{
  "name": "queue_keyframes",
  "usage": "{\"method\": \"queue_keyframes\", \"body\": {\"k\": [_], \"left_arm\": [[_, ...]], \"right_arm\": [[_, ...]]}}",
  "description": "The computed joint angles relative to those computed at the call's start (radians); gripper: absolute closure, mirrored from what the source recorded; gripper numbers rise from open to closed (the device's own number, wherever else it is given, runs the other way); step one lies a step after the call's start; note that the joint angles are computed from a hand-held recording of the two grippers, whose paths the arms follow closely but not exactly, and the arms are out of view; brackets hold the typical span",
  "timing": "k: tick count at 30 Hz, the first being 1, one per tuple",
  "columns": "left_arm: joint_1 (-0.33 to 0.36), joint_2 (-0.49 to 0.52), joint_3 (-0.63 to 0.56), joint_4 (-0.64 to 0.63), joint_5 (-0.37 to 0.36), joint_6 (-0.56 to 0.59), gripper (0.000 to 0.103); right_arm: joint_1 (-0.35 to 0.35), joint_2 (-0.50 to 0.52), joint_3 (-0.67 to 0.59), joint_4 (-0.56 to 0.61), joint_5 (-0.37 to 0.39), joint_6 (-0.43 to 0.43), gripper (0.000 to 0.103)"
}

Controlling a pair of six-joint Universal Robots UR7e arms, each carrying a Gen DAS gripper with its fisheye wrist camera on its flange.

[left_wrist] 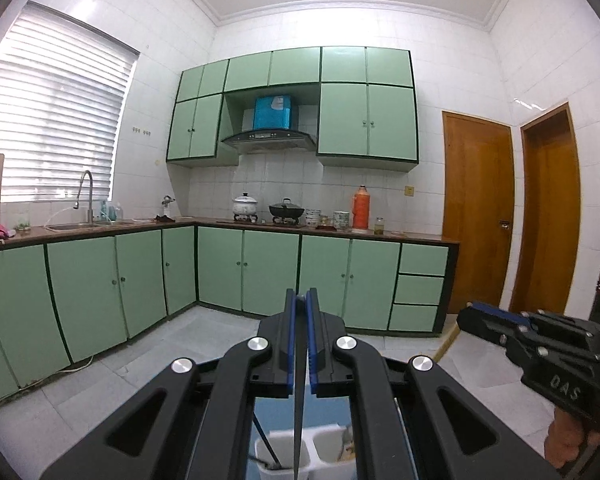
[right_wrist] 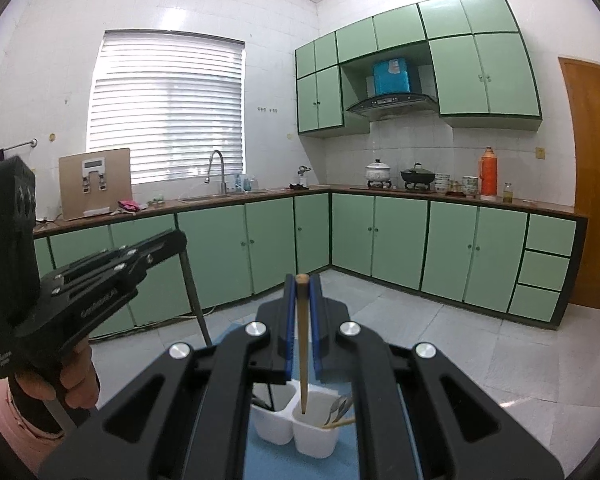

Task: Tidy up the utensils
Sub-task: 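Lift both chopsticks and carry them over the white holder, then lower the chopsticks into the holder and open both tools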

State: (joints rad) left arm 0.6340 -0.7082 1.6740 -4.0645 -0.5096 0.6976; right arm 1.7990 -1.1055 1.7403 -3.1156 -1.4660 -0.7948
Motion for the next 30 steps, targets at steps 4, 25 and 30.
{"method": "queue_keyframes", "body": {"k": [4, 25, 30], "left_arm": [[0.046, 0.030, -0.069, 0.029, -0.043, 0.007, 0.098], [0.219, 0.091, -0.100, 0.246, -0.097, -0.215, 0.098], [0.239, 0.100, -0.100, 0.275, -0.089, -0.245, 0.098]], "right_arm": [[-0.007, 0.055, -0.048, 0.006, -0.022, 0.008, 0.097], [-0.057, 0.236, -0.110, -0.020, -0.113, 0.015, 0.097], [-0.066, 0.253, -0.109, -0.025, -0.125, 0.021, 0.097]]}}
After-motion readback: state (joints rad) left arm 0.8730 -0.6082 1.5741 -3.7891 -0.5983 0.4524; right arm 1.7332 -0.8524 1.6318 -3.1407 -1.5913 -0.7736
